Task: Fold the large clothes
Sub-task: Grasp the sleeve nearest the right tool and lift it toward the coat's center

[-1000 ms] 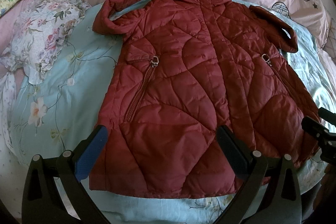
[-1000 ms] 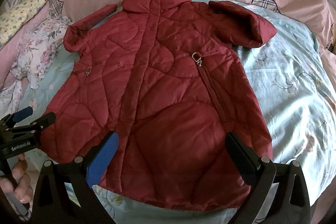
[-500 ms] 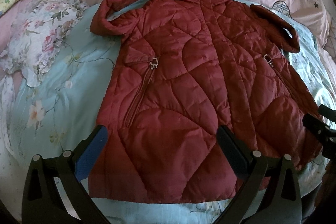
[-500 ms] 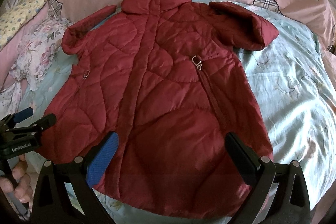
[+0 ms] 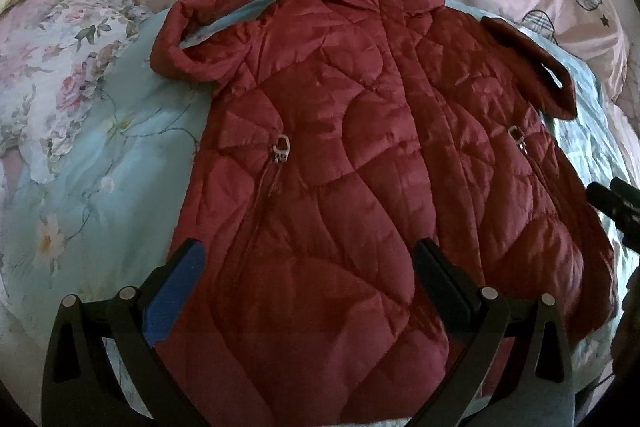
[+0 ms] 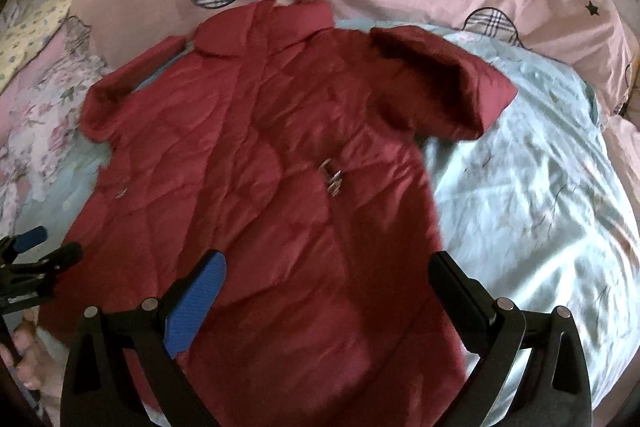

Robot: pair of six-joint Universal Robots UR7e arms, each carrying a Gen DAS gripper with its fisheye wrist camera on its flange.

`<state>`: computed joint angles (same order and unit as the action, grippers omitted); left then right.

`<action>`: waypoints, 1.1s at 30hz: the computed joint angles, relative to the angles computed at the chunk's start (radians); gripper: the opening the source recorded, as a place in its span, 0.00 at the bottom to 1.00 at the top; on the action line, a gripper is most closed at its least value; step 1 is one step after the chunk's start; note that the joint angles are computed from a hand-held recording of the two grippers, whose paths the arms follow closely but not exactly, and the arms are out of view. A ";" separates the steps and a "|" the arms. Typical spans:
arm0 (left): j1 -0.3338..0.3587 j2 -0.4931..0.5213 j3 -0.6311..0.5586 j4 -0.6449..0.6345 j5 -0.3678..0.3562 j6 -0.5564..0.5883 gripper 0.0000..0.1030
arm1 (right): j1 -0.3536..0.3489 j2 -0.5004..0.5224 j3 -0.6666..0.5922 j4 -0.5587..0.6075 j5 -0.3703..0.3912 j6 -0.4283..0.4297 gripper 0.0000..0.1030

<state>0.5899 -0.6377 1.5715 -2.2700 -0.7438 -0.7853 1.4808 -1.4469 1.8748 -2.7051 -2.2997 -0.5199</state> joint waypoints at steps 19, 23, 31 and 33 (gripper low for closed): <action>0.106 0.102 -0.211 0.065 0.028 0.107 1.00 | -0.098 0.403 -0.573 -0.198 -0.050 -0.239 0.91; 0.119 0.115 -0.224 0.035 -0.005 0.131 1.00 | -0.115 0.500 -0.715 -0.173 -0.089 -0.264 0.86; 0.129 0.162 -0.279 0.038 0.026 0.180 1.00 | -0.153 0.610 -0.905 -0.049 -0.107 -0.203 0.66; 0.130 0.166 -0.280 0.026 0.037 0.198 1.00 | -0.162 0.608 -0.923 0.001 -0.076 -0.151 0.46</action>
<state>0.7200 -0.4718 1.2917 -2.2439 -0.7066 -0.5876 1.3187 -0.8394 0.9517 -2.7045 -2.3757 -0.6706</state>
